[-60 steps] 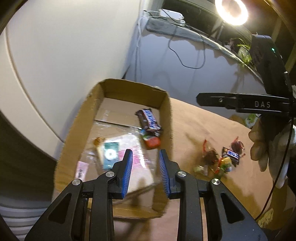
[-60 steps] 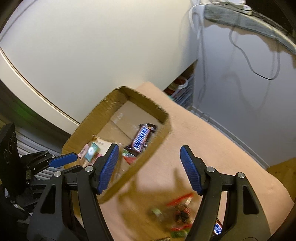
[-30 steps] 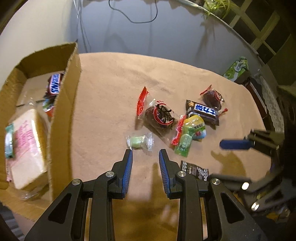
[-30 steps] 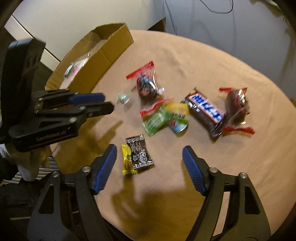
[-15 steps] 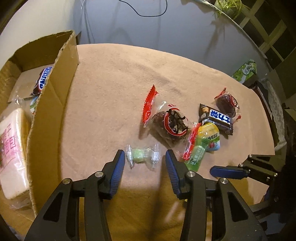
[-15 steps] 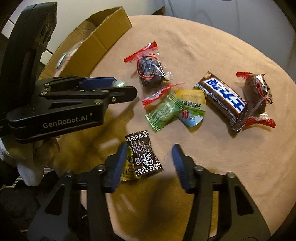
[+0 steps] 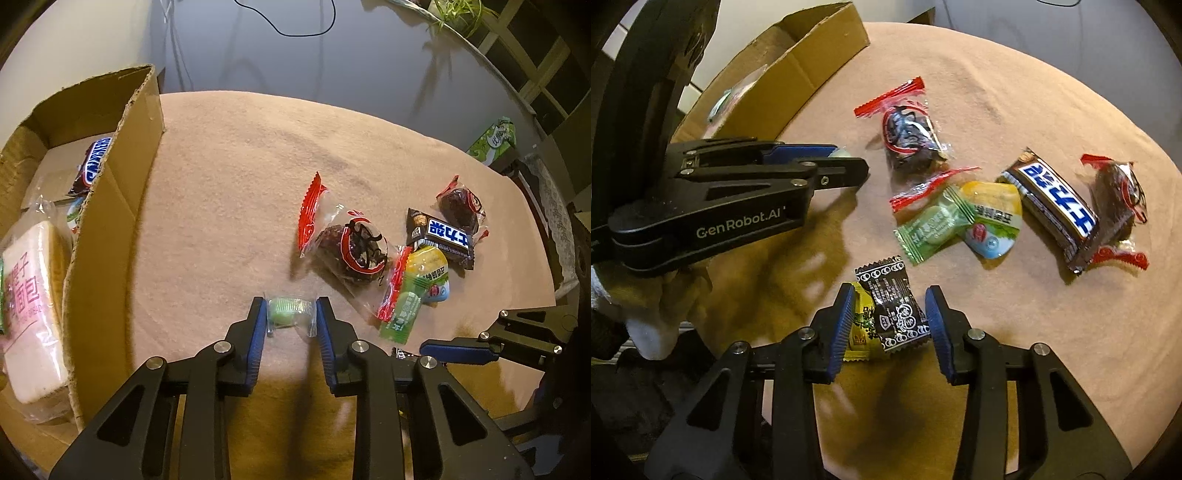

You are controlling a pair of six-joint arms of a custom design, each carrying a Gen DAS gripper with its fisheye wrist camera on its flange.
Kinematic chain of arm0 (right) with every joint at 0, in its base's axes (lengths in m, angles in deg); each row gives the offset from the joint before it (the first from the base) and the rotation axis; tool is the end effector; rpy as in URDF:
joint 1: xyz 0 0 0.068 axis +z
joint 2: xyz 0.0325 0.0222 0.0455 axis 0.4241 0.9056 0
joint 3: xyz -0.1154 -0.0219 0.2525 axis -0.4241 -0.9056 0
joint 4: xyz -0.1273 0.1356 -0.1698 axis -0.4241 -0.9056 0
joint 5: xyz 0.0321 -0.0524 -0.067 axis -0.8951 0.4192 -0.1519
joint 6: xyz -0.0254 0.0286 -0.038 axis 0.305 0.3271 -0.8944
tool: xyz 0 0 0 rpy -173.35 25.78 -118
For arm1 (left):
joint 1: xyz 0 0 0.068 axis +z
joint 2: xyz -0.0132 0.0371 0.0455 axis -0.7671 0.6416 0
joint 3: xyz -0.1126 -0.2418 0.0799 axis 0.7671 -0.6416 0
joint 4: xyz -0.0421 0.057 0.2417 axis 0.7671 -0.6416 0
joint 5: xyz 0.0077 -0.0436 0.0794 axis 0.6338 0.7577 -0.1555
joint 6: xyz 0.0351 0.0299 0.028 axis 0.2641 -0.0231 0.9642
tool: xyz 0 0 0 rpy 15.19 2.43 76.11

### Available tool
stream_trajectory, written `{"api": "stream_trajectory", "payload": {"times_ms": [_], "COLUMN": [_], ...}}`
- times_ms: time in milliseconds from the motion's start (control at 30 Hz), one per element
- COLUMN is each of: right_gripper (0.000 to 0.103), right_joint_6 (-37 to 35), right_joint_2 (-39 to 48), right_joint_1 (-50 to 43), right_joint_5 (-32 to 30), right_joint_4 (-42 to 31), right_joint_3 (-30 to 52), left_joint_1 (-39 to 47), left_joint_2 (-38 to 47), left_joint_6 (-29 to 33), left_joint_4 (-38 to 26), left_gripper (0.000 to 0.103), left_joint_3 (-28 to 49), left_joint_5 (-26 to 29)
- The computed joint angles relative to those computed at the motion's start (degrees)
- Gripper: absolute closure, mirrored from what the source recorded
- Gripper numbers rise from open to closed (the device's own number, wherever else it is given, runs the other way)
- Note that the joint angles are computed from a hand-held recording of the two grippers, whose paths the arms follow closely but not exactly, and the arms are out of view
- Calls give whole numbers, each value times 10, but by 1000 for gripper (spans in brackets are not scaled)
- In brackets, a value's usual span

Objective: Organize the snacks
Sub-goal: 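Grasp the small green candy with the left tool while the right tool grasps the black candy packet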

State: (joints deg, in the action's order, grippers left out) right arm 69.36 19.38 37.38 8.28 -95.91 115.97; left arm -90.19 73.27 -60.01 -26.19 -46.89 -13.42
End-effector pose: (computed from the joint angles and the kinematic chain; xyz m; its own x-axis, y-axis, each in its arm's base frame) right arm 0.2129 0.0570 0.1245 -0.8727 -0.4312 -0.2292 -0.4798 0.8446 0.2377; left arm 0.2059 -0.1725 0.1479 -0.9318 0.0664 -0.3568 0.1523 0.9639 -0.2183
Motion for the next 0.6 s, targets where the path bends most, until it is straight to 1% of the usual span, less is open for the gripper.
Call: {"api": "stream_trajectory", "payload": {"times_ms": [100,167,233,400,600], "right_gripper": [64,71,75,76,77], "right_joint_6": [1,-1,-6,-31,-34], "right_joint_2": [10,14,18,13,-2], "right_joint_1": [3,2,-6,-33,-47], "right_joint_5": [1,2,3,9,16], "right_joint_4": [-1,-2,-7,-23,-30], "right_joint_3": [9,14,19,22,20], "left_joint_1": [-5,-8,-8,-8,-16], "left_joint_2": [3,3,3,0,-15], "left_joint_6": [-1,-3,-5,-3,-11], "left_joint_4": [1,0,0,1,-3], "left_gripper": [78,78,78,78,79], "left_joint_3": [3,3,3,1,-5], "left_joint_5": [-5,-7,-7,-8,-14]}}
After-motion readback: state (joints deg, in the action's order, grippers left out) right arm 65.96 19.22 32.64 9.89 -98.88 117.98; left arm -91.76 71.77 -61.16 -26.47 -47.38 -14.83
